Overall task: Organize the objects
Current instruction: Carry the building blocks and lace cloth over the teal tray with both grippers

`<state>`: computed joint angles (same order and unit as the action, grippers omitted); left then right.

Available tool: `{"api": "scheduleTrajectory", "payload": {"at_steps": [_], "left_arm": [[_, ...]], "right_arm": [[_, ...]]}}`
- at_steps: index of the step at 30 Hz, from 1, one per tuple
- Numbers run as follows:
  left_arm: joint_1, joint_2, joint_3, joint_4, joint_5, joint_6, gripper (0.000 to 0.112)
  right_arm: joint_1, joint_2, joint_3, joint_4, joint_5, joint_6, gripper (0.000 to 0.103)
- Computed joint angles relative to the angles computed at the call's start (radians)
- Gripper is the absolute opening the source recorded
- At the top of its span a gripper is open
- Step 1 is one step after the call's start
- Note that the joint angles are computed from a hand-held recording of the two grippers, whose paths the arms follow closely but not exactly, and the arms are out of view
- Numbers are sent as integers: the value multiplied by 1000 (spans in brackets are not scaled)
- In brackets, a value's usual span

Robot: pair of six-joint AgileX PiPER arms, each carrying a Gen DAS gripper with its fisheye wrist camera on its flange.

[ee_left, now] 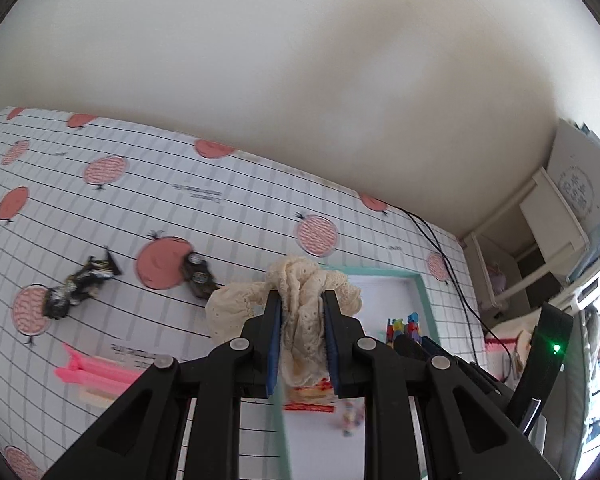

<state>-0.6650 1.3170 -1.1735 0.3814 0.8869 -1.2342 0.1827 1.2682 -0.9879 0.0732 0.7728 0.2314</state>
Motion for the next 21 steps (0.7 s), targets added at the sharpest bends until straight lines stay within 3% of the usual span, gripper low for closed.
{"api": "scheduleTrajectory", "payload": {"at_steps": [12, 21], "left_arm": [[-53, 138, -21, -84, -159, 47, 20], [-105, 219, -40, -15, -228, 30, 20]], "right_arm": [[-162, -19, 16, 65, 9, -118, 37], [-209, -32, 57, 92, -54, -145, 37]]}}
